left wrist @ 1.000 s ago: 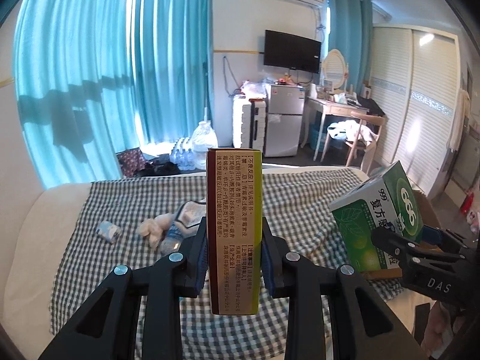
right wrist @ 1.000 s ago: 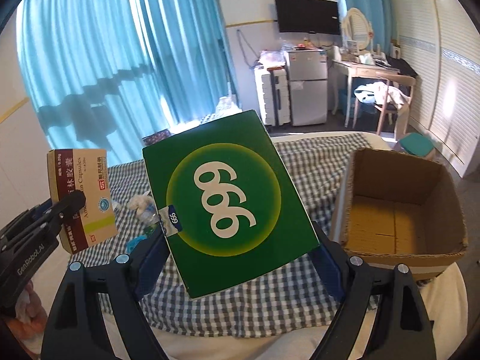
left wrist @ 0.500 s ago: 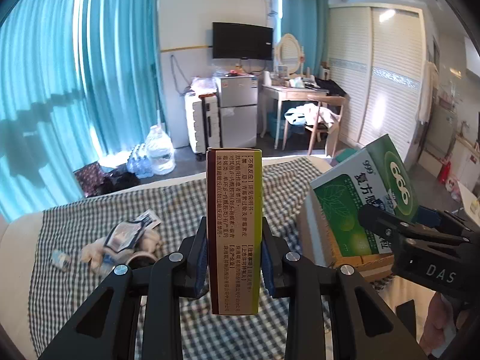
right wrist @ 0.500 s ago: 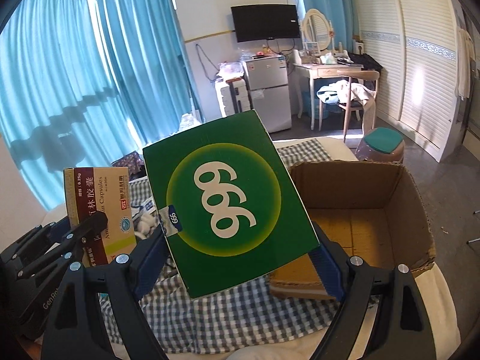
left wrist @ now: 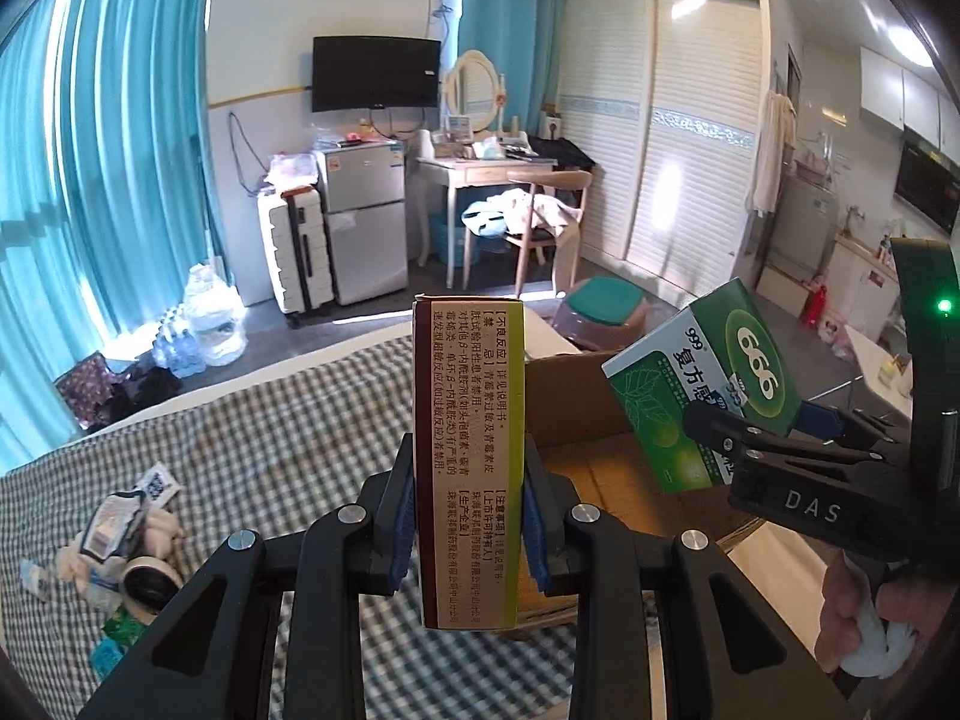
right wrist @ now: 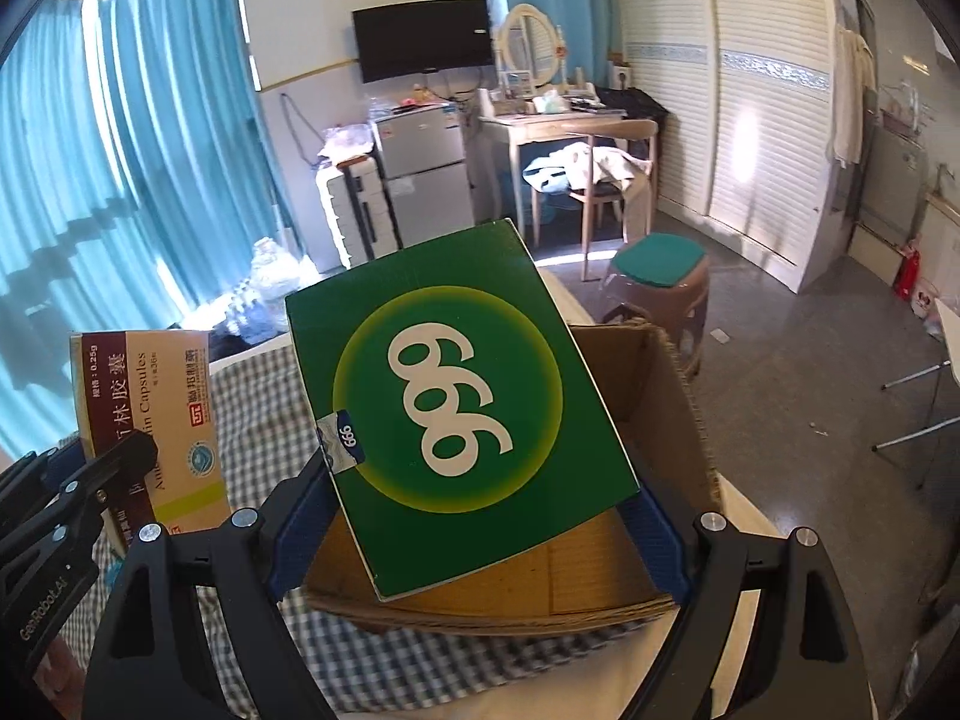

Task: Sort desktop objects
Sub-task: 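Carry both boxes to the cardboard box, lowering them inside, then open both tools to release the boxes and withdraw to the bed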

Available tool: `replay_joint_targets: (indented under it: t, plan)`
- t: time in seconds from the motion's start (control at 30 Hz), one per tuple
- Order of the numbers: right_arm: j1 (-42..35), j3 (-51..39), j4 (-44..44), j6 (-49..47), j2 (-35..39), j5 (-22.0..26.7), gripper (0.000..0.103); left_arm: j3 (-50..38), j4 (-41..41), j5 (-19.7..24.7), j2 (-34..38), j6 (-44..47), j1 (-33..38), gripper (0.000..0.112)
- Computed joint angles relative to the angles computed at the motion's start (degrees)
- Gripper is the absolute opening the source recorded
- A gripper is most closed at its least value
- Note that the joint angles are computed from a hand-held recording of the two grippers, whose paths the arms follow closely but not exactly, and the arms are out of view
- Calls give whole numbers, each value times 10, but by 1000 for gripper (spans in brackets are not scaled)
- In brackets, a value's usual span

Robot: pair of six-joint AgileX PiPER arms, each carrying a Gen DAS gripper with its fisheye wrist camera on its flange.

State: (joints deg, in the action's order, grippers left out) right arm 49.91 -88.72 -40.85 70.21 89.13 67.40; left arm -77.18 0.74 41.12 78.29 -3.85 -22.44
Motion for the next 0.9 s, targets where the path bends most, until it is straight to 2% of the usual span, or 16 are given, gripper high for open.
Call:
replay_joint_targets:
  t: [0.2, 0.37, 0.53, 0.63, 0.67, 0.7, 0.73, 0.77, 0.9]
  plan:
    - [-57, 48, 24, -6, -22, -20, 87, -25, -23, -1, 50, 8, -35, 30]
    - [-97, 82, 53, -22, -30, -53, 87, -21, 26, -23, 77, -22, -71, 30]
    - [-122, 111, 79, -26, -38, -85, 88, -13, 27, -30, 89, -26, -77, 30]
    - [-136, 113, 95, -38, -37, -90, 89, -2, 26, -39, 89, -19, -80, 35]
    - [-138, 117, 99, -39, -39, -93, 89, 1, 38, -43, 87, -29, -83, 46]
    - [-142, 119, 103, -41, -42, -98, 89, 5, 38, -49, 85, -26, -80, 63]
    - [-142, 121, 104, -40, -44, -99, 90, 10, 35, -53, 82, -25, -79, 69]
    - [-141, 122, 108, -39, -45, -96, 90, 13, 26, -56, 79, -18, -75, 75]
    - [-131, 122, 98, -27, -52, -89, 90, 18, 16, -52, 71, -12, -57, 80]
